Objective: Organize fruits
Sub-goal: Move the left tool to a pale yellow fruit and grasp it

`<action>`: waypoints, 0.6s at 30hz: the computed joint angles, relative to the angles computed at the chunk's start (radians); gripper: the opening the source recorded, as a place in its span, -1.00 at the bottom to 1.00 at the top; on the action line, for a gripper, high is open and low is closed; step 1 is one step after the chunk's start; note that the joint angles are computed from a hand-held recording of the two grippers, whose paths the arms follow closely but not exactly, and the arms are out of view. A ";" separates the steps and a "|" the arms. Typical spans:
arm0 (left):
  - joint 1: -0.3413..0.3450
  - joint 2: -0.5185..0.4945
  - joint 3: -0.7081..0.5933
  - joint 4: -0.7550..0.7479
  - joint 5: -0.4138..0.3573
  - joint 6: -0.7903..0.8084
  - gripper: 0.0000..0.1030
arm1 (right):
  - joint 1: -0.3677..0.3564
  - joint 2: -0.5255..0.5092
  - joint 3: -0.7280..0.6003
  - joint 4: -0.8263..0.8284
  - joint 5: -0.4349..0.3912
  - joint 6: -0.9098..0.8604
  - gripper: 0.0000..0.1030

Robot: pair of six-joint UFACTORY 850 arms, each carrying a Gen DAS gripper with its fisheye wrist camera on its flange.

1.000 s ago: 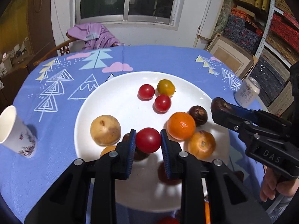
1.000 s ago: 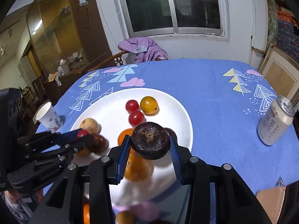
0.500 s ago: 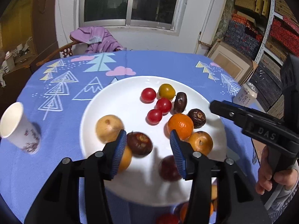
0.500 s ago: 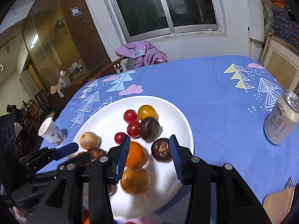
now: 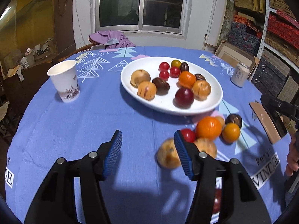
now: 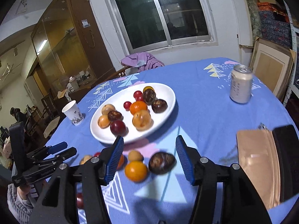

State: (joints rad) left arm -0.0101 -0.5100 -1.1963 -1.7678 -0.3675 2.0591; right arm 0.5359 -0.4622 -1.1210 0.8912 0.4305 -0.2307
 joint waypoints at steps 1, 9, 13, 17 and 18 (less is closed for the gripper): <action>0.002 0.004 0.012 -0.022 -0.008 0.034 0.11 | -0.002 0.002 0.010 -0.013 -0.003 0.020 0.15; -0.007 -0.006 0.013 0.023 -0.057 0.031 0.20 | -0.016 0.002 0.021 -0.092 -0.027 0.122 0.15; -0.032 -0.021 0.003 0.015 -0.014 0.065 0.20 | -0.008 0.002 0.016 -0.094 -0.025 0.102 0.15; -0.051 -0.030 0.003 -0.058 0.047 0.159 0.25 | -0.005 0.002 0.015 -0.098 -0.029 0.096 0.17; -0.049 -0.032 -0.001 -0.050 0.053 0.148 0.29 | -0.005 0.003 0.016 -0.100 -0.029 0.099 0.17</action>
State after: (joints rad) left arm -0.0591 -0.5424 -1.1973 -1.8180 -0.3146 2.2070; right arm 0.5307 -0.4596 -1.1054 0.7914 0.4020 -0.1322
